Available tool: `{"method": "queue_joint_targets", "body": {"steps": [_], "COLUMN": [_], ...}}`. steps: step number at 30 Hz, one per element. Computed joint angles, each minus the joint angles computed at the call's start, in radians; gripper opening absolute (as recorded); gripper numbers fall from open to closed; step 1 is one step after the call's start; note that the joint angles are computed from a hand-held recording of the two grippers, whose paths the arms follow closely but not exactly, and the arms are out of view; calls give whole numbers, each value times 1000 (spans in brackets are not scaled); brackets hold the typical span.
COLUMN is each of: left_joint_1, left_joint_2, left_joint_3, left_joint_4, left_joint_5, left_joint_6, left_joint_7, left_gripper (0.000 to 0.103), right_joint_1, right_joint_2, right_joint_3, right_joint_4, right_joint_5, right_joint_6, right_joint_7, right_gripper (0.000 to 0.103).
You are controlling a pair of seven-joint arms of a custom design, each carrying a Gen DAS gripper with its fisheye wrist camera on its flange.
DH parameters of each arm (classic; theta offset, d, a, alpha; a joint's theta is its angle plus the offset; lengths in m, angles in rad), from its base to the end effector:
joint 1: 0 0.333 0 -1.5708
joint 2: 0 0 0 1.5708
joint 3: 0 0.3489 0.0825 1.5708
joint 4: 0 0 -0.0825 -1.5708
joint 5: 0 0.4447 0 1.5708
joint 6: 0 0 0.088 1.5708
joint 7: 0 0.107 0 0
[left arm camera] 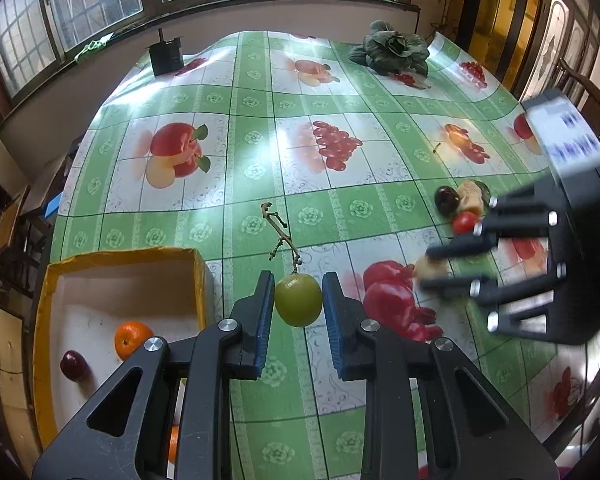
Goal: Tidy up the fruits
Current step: 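Carry the grape and biscuit into the white tray and open both tools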
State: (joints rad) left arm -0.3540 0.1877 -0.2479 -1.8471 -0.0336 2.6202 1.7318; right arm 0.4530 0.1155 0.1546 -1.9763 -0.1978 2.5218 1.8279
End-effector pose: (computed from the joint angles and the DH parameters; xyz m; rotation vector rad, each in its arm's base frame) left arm 0.5935 -0.3939 0.4984 -1.1473 2.5347 -0.7672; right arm 0.5534 0.3835 0.4605 -2.3587 1.4286 -0.3806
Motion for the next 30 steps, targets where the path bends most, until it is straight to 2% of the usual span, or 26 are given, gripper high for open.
{"method": "queue_joint_targets", "body": {"steps": [4, 6, 7, 8, 10, 14, 16, 17, 18, 20, 23, 30], "left_joint_1": [9, 14, 16, 18, 20, 24, 25, 26, 28, 32, 38, 60], "left_joint_2": [-26, -42, -48, -55, -64, -77, -89, -94, -102, -121, -158, -240], "left_joint_3": [-4, -5, -5, -7, -8, -13, -15, -16, -16, -15, -11, -4], "left_joint_4": [-29, -46, -52, -59, -71, -88, -104, -110, -121, -144, -189, -291], "left_joint_5": [-25, -38, -42, -49, -59, -88, -101, -109, -122, -135, -142, -130], "left_joint_6": [14, 22, 24, 27, 37, 42, 43, 43, 43, 50, 79, 154], "left_joint_7": [11, 21, 23, 29, 34, 43, 48, 51, 55, 58, 47, -14], "left_gripper": [24, 24, 24, 24, 24, 24, 24, 24, 24, 24, 24, 24], "right_joint_1": [18, 24, 29, 34, 38, 27, 27, 30, 33, 36, 44, 50], "right_joint_2": [-33, -69, -87, -100, -113, -99, -75, -58, -37, -37, -50, -104], "right_joint_3": [11, 7, 6, 5, 12, 10, 8, 6, 1, -8, -6, 13], "right_joint_4": [-49, -99, -124, -140, -159, -176, -160, -142, -119, -129, -133, -150], "right_joint_5": [-1, -38, -87, -184, -294, -232, -270, -305, -332, -354, -379, -471], "right_joint_6": [58, 102, 116, 106, 78, 162, 180, 169, 152, 177, 157, 233], "right_joint_7": [52, 128, 186, 285, 401, 410, 447, 474, 500, 569, 615, 762], "right_gripper": [22, 36, 49, 52, 52, 52, 51, 38, 31, 31, 31, 30]}}
